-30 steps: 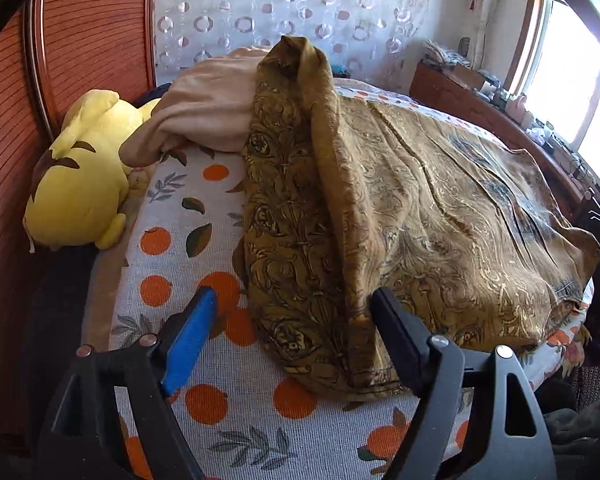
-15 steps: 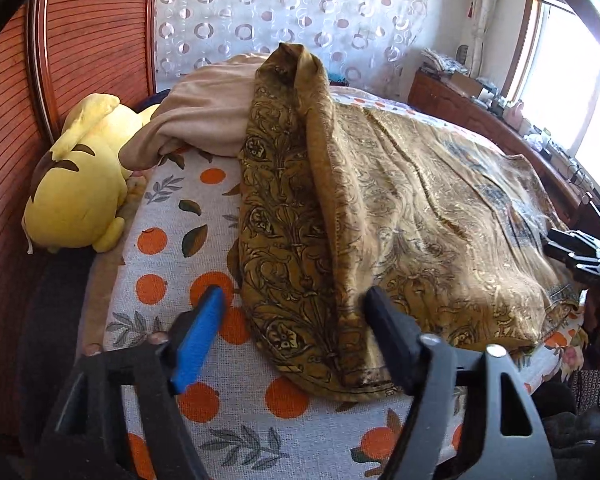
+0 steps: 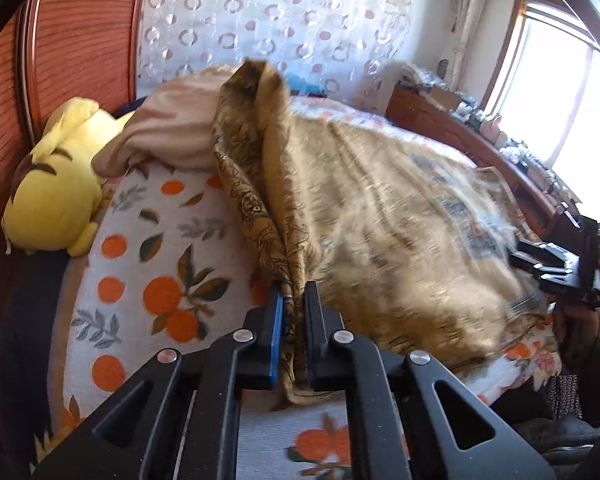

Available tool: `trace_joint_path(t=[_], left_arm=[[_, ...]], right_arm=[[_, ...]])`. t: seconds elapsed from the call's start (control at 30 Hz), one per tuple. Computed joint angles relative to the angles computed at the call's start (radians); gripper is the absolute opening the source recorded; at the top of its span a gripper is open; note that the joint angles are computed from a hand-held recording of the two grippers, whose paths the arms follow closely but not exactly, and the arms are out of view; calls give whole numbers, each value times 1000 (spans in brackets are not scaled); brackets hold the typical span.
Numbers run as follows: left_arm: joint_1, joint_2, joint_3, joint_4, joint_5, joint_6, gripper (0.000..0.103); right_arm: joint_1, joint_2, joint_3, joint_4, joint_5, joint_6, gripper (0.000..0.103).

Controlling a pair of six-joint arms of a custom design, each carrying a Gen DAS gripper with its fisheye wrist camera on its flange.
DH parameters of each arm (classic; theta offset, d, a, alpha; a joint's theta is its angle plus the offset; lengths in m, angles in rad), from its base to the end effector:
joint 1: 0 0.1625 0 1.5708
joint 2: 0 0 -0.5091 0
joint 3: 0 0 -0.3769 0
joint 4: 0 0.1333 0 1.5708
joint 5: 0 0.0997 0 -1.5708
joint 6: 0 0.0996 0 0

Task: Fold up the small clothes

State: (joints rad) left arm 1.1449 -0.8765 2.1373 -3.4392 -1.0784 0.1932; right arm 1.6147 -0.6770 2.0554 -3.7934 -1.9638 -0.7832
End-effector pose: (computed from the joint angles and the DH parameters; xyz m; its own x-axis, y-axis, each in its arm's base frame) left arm -0.0723 -0.5960 0.1797 -0.8319 0.2596 -0.4905 0.5084 0.7111 -0.4858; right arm 0.1216 -0.5991 0.1249 -0.6423 -0.2943 0.7077 -0.6807 0.6435 -0.3502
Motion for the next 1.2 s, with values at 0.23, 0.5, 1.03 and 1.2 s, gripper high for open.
trace_joint_path(t=[0.23, 0.5, 1.03, 1.2], left_arm=[[-60, 15, -33, -4, -61, 58, 8], [-128, 92, -183, 135, -151, 121, 8], [-266, 296, -511, 480, -301, 183, 8], [-283, 316, -538, 524, -294, 172, 8]], right_arm=[[-1, -8, 13, -10, -3, 6, 73], [-25, -77, 60, 8, 42, 85, 73], [-113, -242, 236, -132, 128, 95, 74], [-142, -273, 268, -164, 141, 105, 73]])
